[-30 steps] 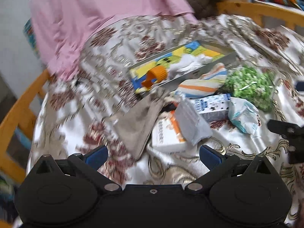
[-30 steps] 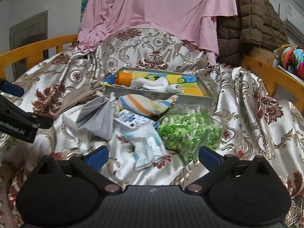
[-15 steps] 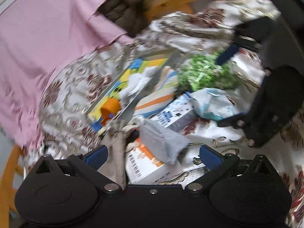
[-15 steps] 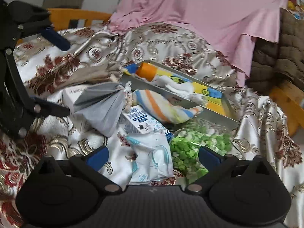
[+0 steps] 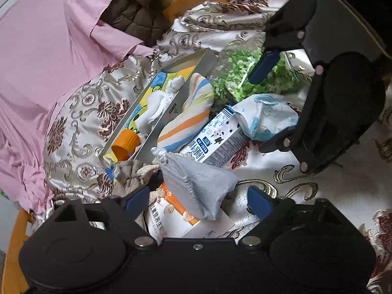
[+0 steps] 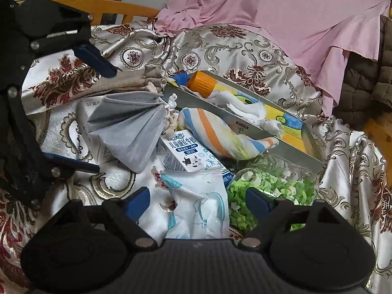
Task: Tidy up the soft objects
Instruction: 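Grasp the grey face mask with the left tool while the right tool grasps the white blue-print packet, then carry the grey mask and white packet into the tray and open both tools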
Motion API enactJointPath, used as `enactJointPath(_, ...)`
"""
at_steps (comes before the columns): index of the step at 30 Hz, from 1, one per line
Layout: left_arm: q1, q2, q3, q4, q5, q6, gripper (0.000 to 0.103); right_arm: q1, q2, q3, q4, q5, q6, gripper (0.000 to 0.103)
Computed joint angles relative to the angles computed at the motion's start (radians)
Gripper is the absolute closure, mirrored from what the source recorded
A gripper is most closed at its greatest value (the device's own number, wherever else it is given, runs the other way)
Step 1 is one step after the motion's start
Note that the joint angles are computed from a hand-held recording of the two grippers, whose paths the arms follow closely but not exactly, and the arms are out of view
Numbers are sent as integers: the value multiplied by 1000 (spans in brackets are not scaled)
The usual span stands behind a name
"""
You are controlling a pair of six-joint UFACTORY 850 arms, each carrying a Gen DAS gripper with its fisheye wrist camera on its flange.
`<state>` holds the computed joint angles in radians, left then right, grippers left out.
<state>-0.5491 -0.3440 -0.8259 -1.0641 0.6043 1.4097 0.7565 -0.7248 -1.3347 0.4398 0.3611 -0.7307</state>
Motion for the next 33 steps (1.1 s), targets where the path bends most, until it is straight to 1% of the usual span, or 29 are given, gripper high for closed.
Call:
enactJointPath(2, -8, -13, 1, 17, 27, 23, 26, -2, -7, -9, -1, -11, -2, 21)
enactJointPath(4, -16, -23, 5, 33, 58, 44, 30, -2, -12, -16, 24, -15, -31, 24)
enactJointPath(6, -19, -27, 6, 33, 65, 60, 32, 0, -15, -18, 47, -10, -58, 32)
enactJointPath(9, -18, -33, -1, 9, 71, 80, 36, 3, -14, -17, 63, 3, -74, 33)
enactJointPath(12, -12, -35, -10, -19, 65, 85, 41, 8, -18, -21, 114, 14, -130, 33)
enactJointPath(13, -9, -34, -13, -28, 61, 82, 46, 9, -20, -24, 126, 12, -144, 33)
enactJointPath(15, -1, -28, -17, -37, 42, 67, 51, 10, -23, -29, 148, 4, -162, 33)
enactJointPath(16, 2, -25, -18, -38, 29, 56, 56, 9, -24, -31, 158, -1, -169, 33)
enactJointPath(17, 4, -22, -17, -38, 17, 48, 60, 8, -25, -34, 161, -8, -167, 36)
enactJointPath(18, 4, -20, -16, -33, 10, 43, 62, 7, -25, -35, 166, -14, -167, 44)
enactJointPath(19, 3, -19, -13, -24, 10, 40, 65, 7, -26, -38, 179, -18, -173, 47)
enactJointPath(21, 2, -18, -11, -13, 9, 34, 69, 4, -27, -42, 196, -27, -172, 47)
enactJointPath(24, 7, -7, -4, 20, -7, -16, 75, 1, -23, -40, 175, -38, -131, 49)
enactJointPath(26, 7, -1, 0, 47, -2, -52, 80, 1, -20, -36, 167, -36, -121, 50)
enactJointPath(29, 9, 5, 4, 72, 7, -104, 85, 3, -15, -31, 164, -26, -111, 52)
enactJointPath(33, 21, 19, 11, 130, 7, -230, 91, 0, -9, -28, 142, -21, -63, 56)
